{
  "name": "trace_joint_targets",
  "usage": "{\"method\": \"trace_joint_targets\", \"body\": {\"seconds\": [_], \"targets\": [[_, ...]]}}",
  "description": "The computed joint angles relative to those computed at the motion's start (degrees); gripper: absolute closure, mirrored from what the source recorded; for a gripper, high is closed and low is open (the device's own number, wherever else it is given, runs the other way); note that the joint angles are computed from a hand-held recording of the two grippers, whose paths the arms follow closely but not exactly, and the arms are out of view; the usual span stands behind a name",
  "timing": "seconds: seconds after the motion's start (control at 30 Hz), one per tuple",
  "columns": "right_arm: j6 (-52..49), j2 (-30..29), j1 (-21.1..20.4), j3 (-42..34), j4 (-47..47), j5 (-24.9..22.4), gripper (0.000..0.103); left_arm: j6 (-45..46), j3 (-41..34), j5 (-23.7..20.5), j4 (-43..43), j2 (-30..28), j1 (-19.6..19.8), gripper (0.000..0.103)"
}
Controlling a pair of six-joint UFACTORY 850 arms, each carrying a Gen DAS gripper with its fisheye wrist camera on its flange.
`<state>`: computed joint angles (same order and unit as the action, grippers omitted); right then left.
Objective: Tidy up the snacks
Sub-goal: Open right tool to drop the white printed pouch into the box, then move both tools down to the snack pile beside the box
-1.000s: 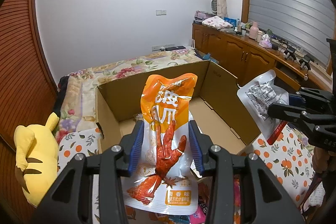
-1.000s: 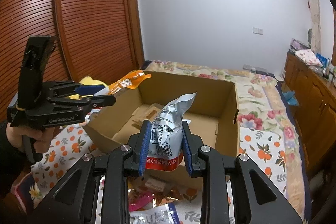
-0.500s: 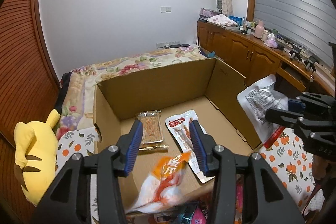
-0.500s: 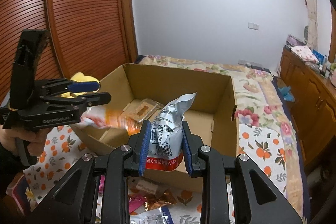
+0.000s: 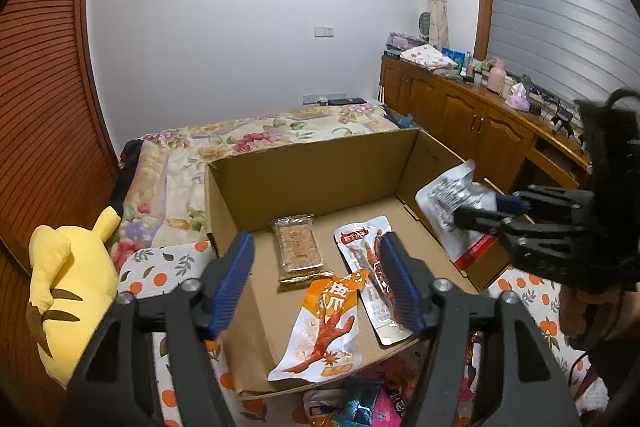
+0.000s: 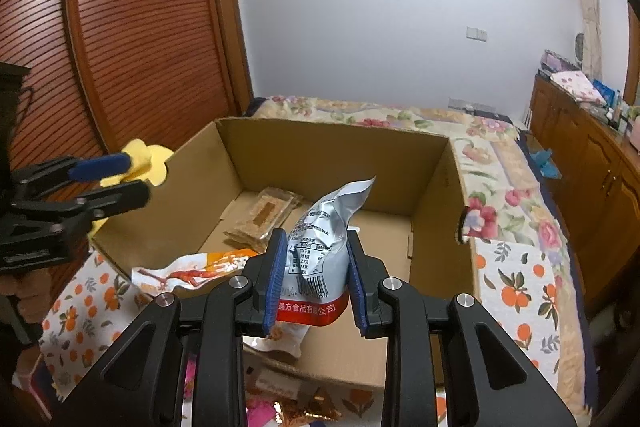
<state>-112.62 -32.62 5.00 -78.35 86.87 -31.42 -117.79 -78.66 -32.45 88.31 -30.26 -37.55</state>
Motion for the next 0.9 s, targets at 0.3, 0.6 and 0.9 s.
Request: {"method": "trace_joint_targets", "body": {"seconds": [0.3,0.6,0.9], "targets": [[0.51,-1.09,1.53,-0.18,-0.66,2.44,0.076,-5.16,4.06,-0.57,3.97,2.61,-0.44,0.030],[-2.36,0.52,0.52,1.98,0.81,0.39,0.076,-9.13,8.31,-1.70,7.58,5.28,-2.42,0.030],[-12.74,8.46,-4.01,11.89,3.56,-7.44,0.073,-11.94,12.30,-2.32,9.86,7.38,-6.16,0.030]]}}
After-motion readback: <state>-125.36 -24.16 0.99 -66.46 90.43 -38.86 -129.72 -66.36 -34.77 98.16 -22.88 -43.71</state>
